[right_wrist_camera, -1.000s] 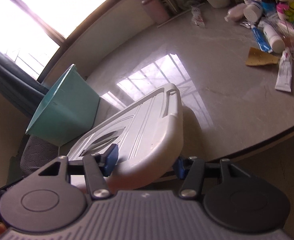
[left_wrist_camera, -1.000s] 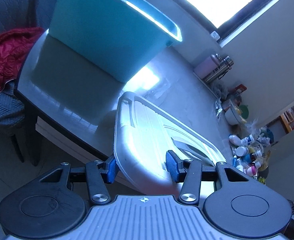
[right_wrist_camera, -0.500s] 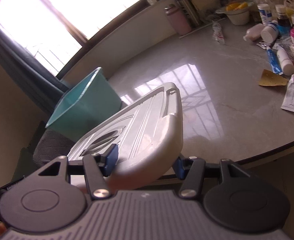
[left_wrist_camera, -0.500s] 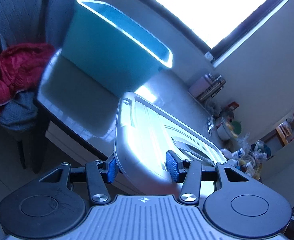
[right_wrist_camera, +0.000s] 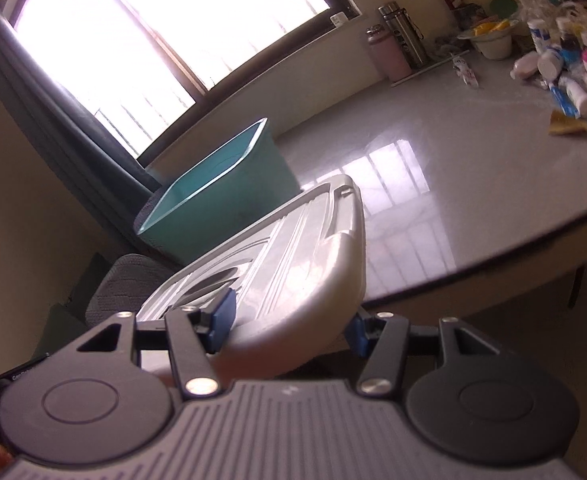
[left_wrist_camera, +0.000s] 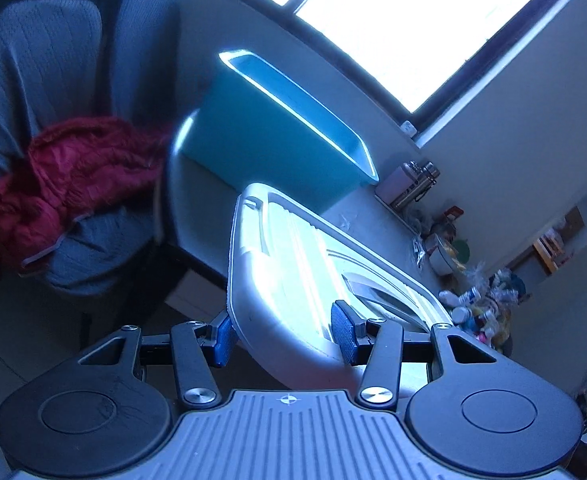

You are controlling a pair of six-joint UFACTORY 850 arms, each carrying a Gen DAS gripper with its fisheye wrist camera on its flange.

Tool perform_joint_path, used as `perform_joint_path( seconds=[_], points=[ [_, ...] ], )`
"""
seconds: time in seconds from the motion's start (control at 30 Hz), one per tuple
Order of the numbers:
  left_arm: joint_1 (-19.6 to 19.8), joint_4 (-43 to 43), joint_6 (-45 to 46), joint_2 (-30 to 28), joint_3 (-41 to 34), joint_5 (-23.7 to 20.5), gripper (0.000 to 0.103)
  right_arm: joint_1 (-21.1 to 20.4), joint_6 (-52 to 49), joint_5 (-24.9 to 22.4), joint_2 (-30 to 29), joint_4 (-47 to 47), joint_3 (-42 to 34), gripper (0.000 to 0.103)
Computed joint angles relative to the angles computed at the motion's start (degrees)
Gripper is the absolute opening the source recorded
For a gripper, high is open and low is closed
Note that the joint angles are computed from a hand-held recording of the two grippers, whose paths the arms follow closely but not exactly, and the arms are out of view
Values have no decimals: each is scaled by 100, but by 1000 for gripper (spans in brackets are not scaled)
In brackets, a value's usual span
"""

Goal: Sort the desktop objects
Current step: 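Carry the upright lid with both grippers toward the teal bin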

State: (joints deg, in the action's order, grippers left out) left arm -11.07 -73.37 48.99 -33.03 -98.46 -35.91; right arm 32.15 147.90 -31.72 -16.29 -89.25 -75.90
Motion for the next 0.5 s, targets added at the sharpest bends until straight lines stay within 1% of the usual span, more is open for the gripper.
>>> perform_joint_path(
  seconds=[0.1, 0.17, 0.37, 0.5],
  points=[
    [299, -104, 341, 135, 207, -320, 51, 354, 87, -446, -188, 116, -188, 56],
    [461, -185, 499, 296, 424, -451, 51, 538, 65, -662, -256, 238, -288, 56],
    [879, -559, 1049, 688, 974, -942, 50, 1054, -337, -1381, -325, 633, -568, 56],
    [1109, -660, 1355, 890, 1215, -1188, 51, 1331, -354, -1697, -401, 740, -730, 56]
  ],
)
